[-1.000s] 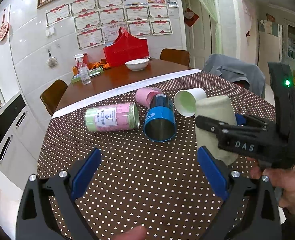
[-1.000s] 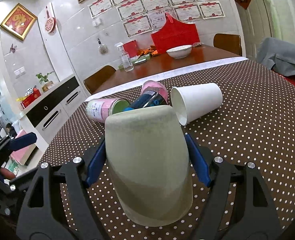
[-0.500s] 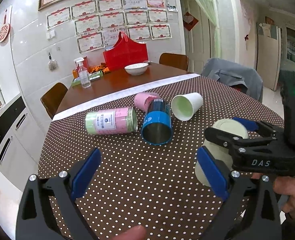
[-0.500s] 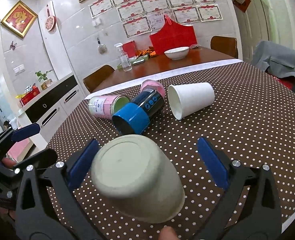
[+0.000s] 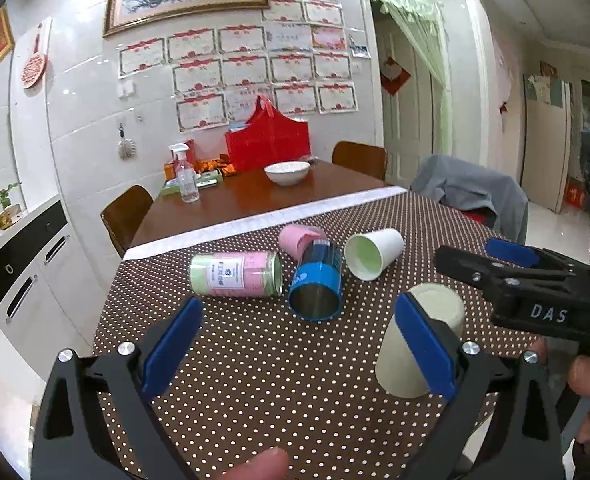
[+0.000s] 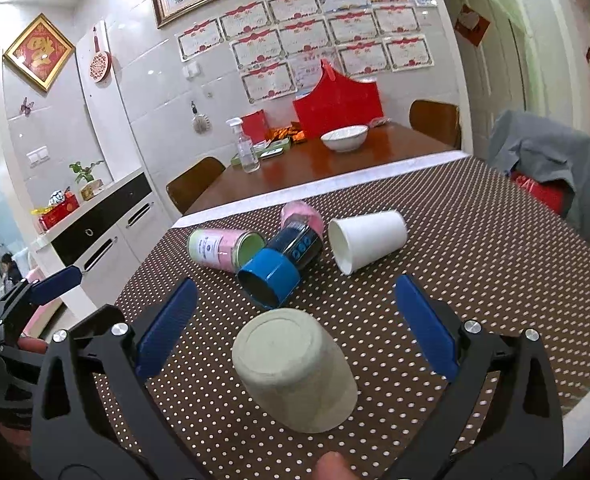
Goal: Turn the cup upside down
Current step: 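Open the right tool and pull it back from the cup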
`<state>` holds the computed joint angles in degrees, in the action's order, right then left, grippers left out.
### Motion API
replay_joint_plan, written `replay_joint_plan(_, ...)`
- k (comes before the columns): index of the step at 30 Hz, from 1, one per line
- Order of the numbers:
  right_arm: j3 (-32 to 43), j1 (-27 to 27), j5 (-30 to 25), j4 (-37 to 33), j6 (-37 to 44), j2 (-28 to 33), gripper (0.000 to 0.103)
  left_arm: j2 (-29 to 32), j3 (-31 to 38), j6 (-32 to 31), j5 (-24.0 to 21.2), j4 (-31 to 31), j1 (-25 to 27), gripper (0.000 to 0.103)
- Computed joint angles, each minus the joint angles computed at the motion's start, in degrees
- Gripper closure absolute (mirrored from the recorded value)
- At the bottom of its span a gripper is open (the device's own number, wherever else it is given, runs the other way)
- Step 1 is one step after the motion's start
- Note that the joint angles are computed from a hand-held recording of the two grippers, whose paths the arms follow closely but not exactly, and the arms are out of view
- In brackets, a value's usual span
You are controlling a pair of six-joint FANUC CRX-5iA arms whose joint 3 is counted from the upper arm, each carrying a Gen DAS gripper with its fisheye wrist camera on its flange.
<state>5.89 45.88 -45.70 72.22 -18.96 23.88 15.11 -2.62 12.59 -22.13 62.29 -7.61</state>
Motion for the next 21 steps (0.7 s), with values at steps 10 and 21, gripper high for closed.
replay_joint_plan(10, 3.82, 3.68, -9.58, -0.08, 5.19, -0.23, 0.006, -3.87, -4.36, -9.06, 3.95, 11.61, -2.35, 0.007)
replay_joint_plan(21, 6.29, 7.28, -18.44, 1.92, 7.46, 0.26, 0.006, -7.27, -7.88, -17.8, 7.61, 23.46, -5.14, 0.007)
